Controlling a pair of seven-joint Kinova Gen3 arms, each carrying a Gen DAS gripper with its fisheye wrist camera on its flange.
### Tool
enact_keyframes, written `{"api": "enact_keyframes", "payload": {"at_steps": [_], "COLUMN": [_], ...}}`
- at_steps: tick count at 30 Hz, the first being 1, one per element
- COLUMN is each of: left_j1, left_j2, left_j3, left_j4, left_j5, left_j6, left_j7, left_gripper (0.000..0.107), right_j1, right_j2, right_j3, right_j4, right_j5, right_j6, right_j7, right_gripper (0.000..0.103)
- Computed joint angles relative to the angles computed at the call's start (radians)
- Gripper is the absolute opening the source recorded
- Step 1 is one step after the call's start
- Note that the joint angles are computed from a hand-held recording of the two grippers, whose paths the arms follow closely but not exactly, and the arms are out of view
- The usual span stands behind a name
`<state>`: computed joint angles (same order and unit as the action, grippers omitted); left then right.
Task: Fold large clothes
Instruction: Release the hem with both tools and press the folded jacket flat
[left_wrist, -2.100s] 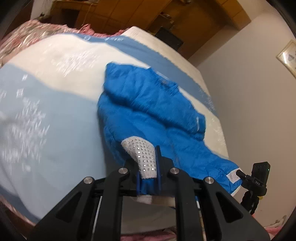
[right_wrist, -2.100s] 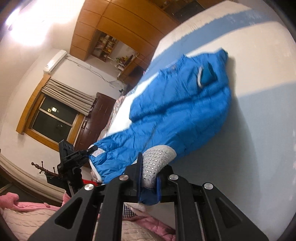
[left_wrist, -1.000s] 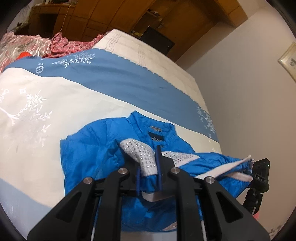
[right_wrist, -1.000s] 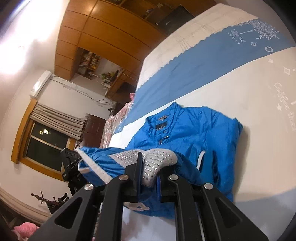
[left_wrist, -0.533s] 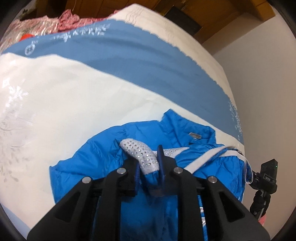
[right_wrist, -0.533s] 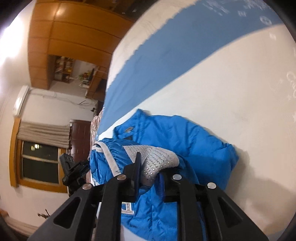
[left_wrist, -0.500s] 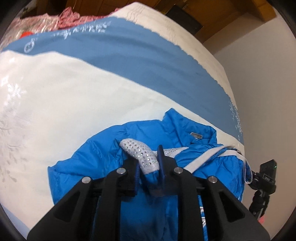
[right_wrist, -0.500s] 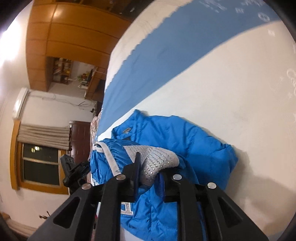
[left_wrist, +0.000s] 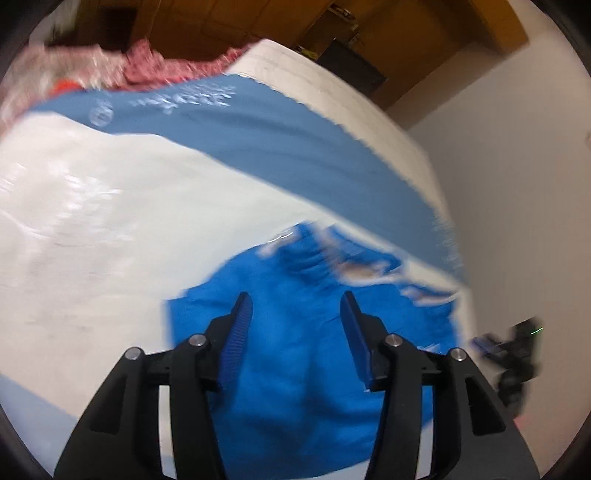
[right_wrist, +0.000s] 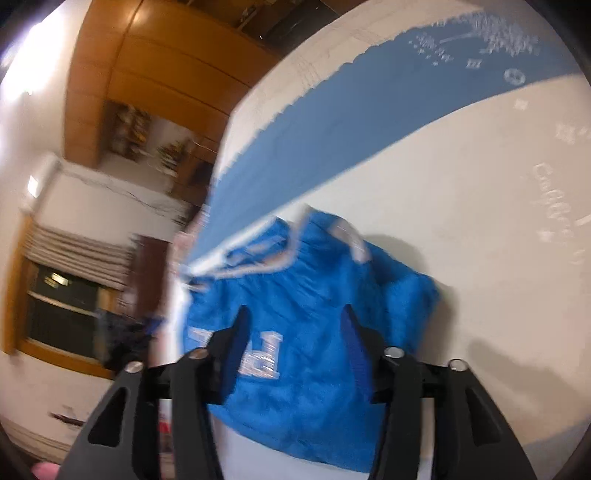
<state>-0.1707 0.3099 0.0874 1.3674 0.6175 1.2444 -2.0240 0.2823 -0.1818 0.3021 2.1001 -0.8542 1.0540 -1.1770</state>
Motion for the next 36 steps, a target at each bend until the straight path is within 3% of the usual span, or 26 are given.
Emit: {"api": "enact_keyframes", "payload": {"at_steps": [3,6,7,8,9,11,14,17,19,21,27,29,32,34,36], "left_j1": [0.049,0.066,0.083,0.096,0.108,0.114,0.109,0.107,0.156,0.217,0.170,0.179,0.199,0.218,0.237], "left_j2": [-0.016,-0.023,-0.031,-0.035,-0.034,-0.030,-0.039,-0.032,-0.011,0.038,0.102,0.100,0.055,-0.009,-0.065], "left_j3": [-0.006,0.001,-0.002,-0.001,0.001,0.007,0.013,0.028,0.021,-0.014,0.035,0.030,0.011,0.000,0.000], "left_j4": [0.056,0.107,0.124,0.131,0.130,0.127,0.120,0.103,0.079,0.054,0.049,0.030,0.028,0.061,0.095], "left_j5": [-0.089,-0.101,-0.120,-0.134,-0.147,-0.136,-0.093,-0.082,-0.147,-0.219,-0.228,-0.251,-0.292,-0.328,-0.350], "left_j6": [-0.027,-0.062,-0.095,-0.112,-0.124,-0.145,-0.185,-0.217,-0.242,-0.230,-0.208,-0.189,-0.196,-0.251,-0.298], "left_j7": [-0.005,-0.019,-0.012,-0.007,0.000,0.009,0.016,0.036,0.084,0.130,0.132,0.153,0.215,0.254,0.256], "left_gripper": [0.054,0.054,0.048,0.041,0.025,0.014,0.009,0.009,0.009,0.009,0.014,0.014,0.023,0.023,0.023], "right_j1": [0.001,-0.096,-0.114,-0.123,-0.114,-0.125,-0.173,-0.173,-0.173,-0.135,-0.121,-0.084,0.017,0.069,0.050], "right_j2": [0.000,0.022,0.021,0.026,0.031,0.039,0.013,0.002,0.017,0.076,0.132,0.126,0.063,0.015,-0.060], "right_j3": [-0.107,-0.106,-0.119,-0.150,-0.197,-0.237,-0.198,-0.141,-0.119,-0.155,-0.130,-0.180,-0.319,-0.395,-0.406], "right_j4": [-0.001,-0.002,-0.008,-0.015,-0.022,-0.044,-0.054,-0.060,-0.057,-0.052,0.052,0.043,0.016,-0.003,-0.007], "right_j5": [0.120,0.185,0.225,0.266,0.306,0.374,0.390,0.343,0.336,0.350,0.193,0.226,0.324,0.392,0.441], "right_j6": [-0.052,-0.098,-0.112,-0.137,-0.160,-0.173,-0.196,-0.208,-0.215,-0.221,-0.300,-0.295,-0.283,-0.274,-0.266], "right_j7": [-0.094,-0.166,-0.205,-0.244,-0.282,-0.351,-0.380,-0.373,-0.378,-0.401,-0.260,-0.293,-0.415,-0.496,-0.566], "right_gripper": [0.062,0.062,0.062,0.053,0.035,0.017,0.009,0.008,0.008,0.008,0.010,0.011,0.018,0.019,0.019]}}
